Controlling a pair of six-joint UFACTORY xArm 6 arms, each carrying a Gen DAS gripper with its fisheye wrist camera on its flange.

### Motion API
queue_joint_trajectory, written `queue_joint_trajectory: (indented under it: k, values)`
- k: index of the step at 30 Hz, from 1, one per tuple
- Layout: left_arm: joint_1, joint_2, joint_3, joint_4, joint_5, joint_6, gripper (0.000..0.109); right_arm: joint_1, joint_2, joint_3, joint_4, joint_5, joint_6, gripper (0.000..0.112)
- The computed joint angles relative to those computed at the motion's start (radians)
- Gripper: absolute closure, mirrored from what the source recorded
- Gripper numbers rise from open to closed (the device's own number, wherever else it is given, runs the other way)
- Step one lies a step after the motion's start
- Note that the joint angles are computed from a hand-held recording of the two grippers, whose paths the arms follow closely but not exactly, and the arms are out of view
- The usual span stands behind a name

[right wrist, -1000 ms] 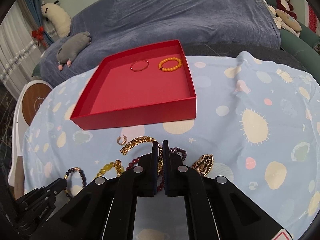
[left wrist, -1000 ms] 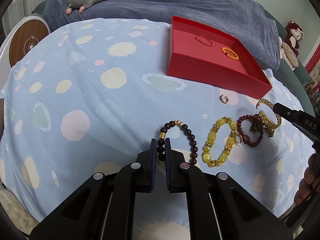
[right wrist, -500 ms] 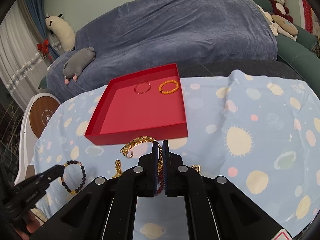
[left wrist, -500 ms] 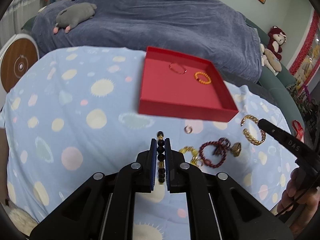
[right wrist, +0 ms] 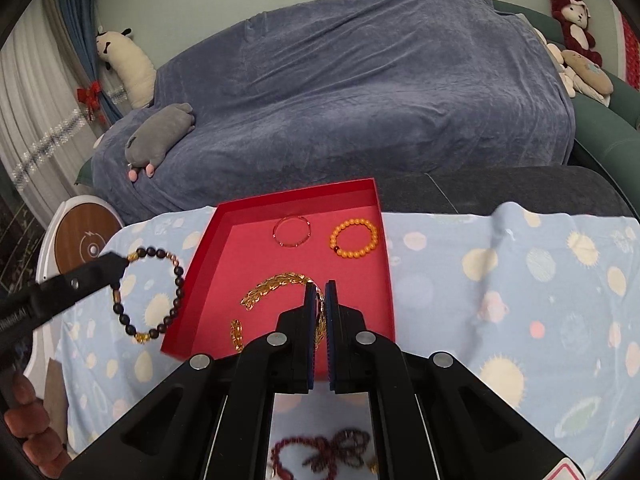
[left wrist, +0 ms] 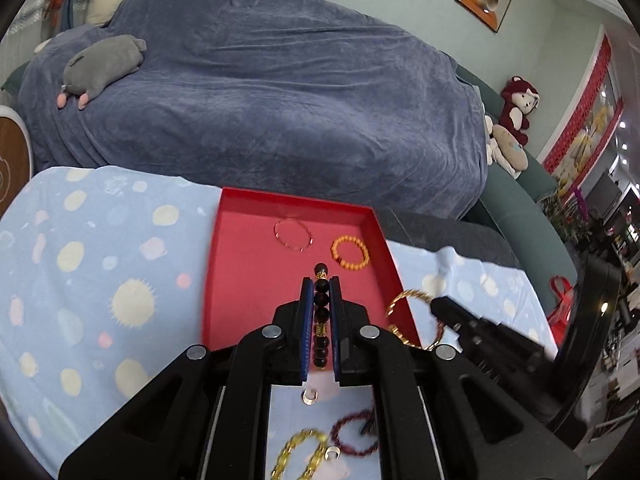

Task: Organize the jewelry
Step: 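Carry the black and twisted gold bracelets with both grippers over the red box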

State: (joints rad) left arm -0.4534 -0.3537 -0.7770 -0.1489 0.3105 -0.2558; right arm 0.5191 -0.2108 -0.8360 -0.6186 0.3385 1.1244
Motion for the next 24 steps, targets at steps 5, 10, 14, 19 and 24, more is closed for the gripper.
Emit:
queue_joint_trajectory:
  k: [5,10,14,19,24]
  values:
    - [0.016,0.174,-0.123,-0.068,0.002,0.064,0.101,-0.022,0.128,-0.084,0.033,-0.012,-0.045,0.108]
    - [0.030,0.286,-0.183,-0.108,0.020,0.094,0.101,-0.042,0.222,-0.141,0.058,-0.008,-0.088,0.108]
    - [0.038,0.339,-0.196,-0.110,0.017,0.107,0.101,-0.047,0.280,-0.175,0.070,0.003,-0.121,0.108]
    - [0.052,0.372,-0.197,-0.067,0.006,0.085,0.101,-0.042,0.333,-0.212,0.061,0.020,-0.153,0.108]
    - [0.064,0.377,-0.181,-0.005,-0.007,0.050,0.101,-0.032,0.342,-0.236,-0.048,0.057,-0.077,0.103]
